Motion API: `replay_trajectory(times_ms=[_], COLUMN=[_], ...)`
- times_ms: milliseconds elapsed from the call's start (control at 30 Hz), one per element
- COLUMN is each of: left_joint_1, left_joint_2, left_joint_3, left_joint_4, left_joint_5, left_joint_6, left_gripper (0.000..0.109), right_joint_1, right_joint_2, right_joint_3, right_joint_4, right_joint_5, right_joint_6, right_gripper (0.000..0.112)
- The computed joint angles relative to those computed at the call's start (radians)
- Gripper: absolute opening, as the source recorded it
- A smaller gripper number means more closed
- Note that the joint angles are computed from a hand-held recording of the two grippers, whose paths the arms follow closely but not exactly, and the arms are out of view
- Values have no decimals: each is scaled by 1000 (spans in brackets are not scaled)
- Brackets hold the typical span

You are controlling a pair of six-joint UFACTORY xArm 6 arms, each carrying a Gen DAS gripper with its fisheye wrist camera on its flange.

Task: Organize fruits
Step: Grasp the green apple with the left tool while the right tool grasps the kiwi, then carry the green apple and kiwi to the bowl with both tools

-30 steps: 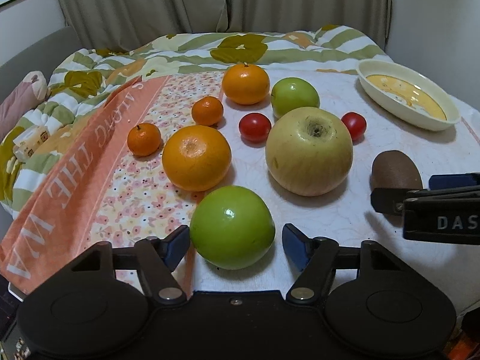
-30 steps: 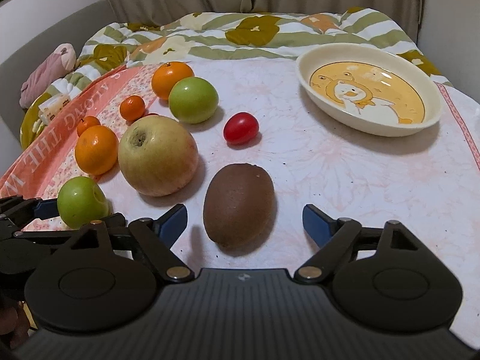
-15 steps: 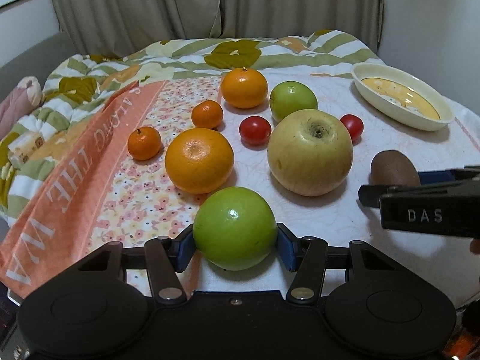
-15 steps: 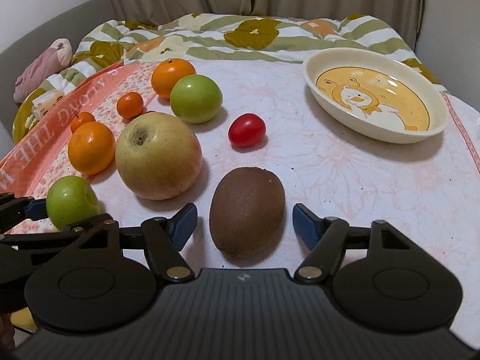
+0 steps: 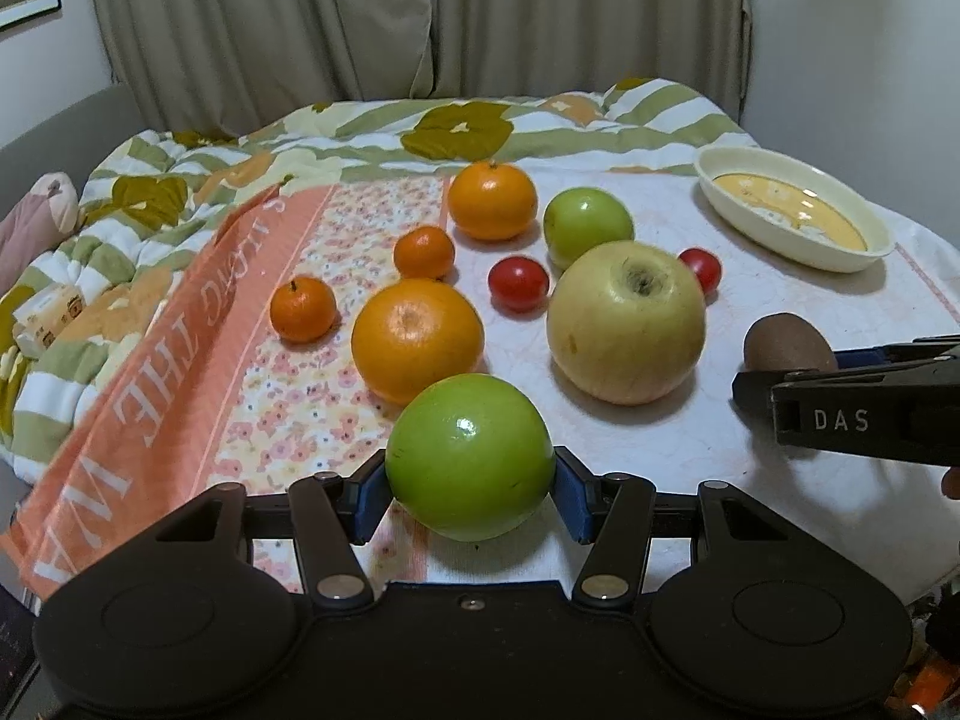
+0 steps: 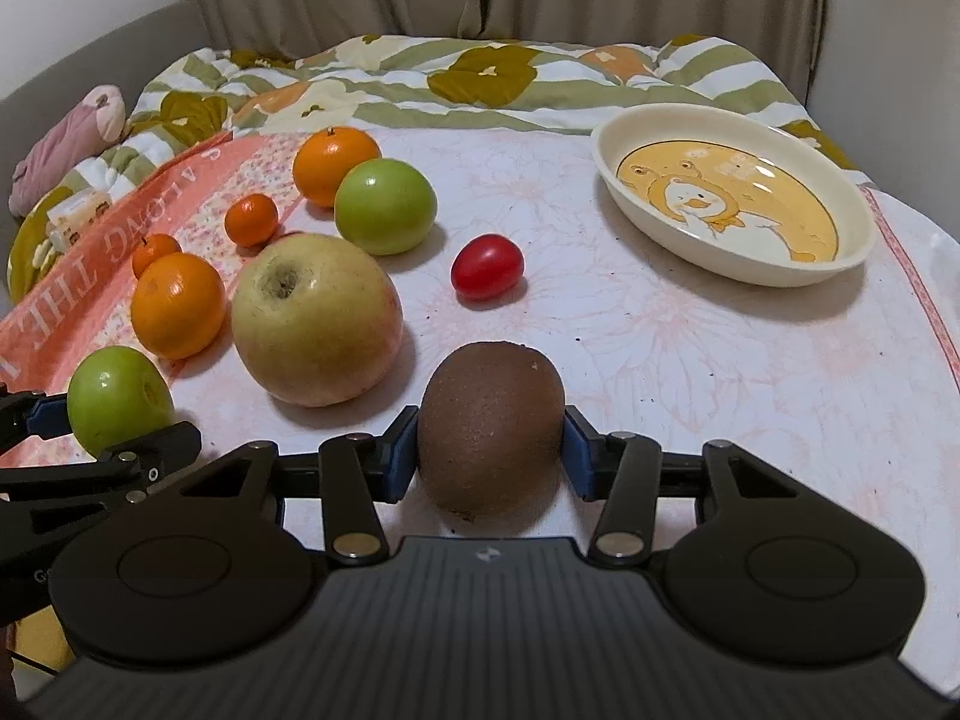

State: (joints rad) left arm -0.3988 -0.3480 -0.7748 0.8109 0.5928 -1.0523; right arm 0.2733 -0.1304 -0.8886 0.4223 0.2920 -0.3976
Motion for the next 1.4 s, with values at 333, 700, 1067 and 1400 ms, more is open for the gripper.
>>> replay_trajectory(times_ms=[333,700,1067,1400], left_joint_1=[-14,-57,-63,-58], left_joint_2=[-57,95,436,822], left_joint_3=[-83,-339,-711,-1165], left_joint_4=[-97,-158,-310,-394], left_joint_5=[3,-10,-18,76], left_joint_6=[167,324,485,589], left_gripper=[60,60,60,60], right_joint_1=[-35,-140,-269,-332], right_joint_2=[-123,-116,171,541], right_joint_3=[-38,-194,-534,-943], right_joint_4=[-131,-87,31,49], right_joint_5=[78,183,255,355], right_joint_6=[151,106,-85,-153], right_gripper=[63,63,63,63])
